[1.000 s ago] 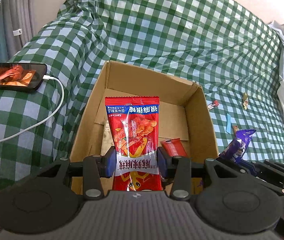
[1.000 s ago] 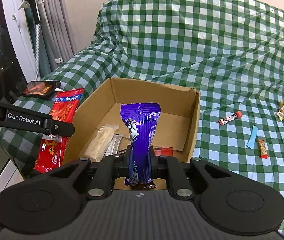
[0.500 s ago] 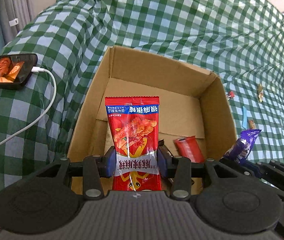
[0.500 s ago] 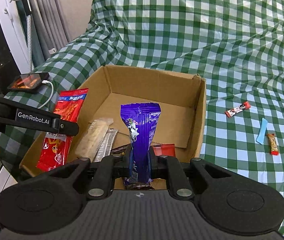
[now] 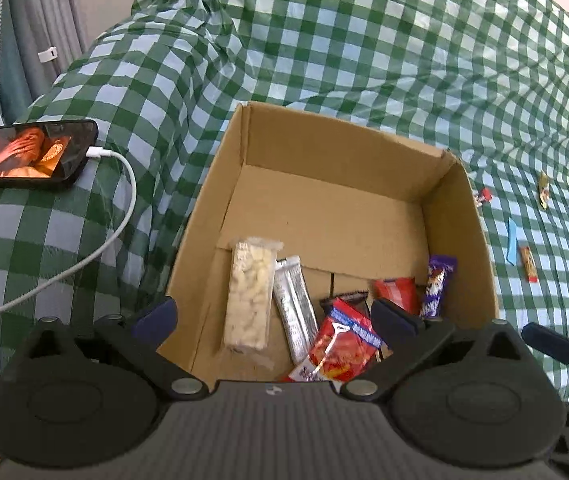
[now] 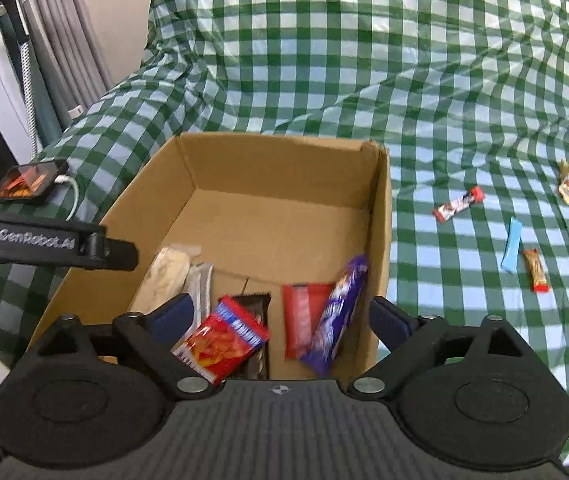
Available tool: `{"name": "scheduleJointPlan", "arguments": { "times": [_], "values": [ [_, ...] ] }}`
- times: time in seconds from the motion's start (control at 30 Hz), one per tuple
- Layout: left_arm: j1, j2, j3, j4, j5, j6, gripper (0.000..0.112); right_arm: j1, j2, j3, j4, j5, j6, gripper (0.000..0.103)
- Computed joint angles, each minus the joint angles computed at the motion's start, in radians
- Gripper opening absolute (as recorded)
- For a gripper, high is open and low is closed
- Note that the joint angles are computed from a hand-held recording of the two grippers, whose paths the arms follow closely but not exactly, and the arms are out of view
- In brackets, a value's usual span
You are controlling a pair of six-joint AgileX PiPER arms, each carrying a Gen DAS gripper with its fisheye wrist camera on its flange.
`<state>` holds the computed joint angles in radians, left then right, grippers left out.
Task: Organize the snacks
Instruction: 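Open both tools to drop the red packet and purple bar into the box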
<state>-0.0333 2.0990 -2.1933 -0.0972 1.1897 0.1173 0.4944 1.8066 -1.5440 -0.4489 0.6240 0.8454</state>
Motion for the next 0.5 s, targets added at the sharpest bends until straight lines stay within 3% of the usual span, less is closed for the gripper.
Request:
{"name": "scheduleJointPlan", "arguments": {
  "times": [0.13, 0.5],
  "values": [
    [-0.002, -0.067, 0.085, 0.010, -0.020, -0.001, 0.103, 0.028, -0.050, 0.058, -0.003, 0.019, 0.035, 0.100],
    [0.014, -0.297, 0.369, 0.015, -0.096, 0.050, 0.103, 0.203, -0.205, 0.206, -0.311, 0.120, 0.330, 0.102]
  ]
}}
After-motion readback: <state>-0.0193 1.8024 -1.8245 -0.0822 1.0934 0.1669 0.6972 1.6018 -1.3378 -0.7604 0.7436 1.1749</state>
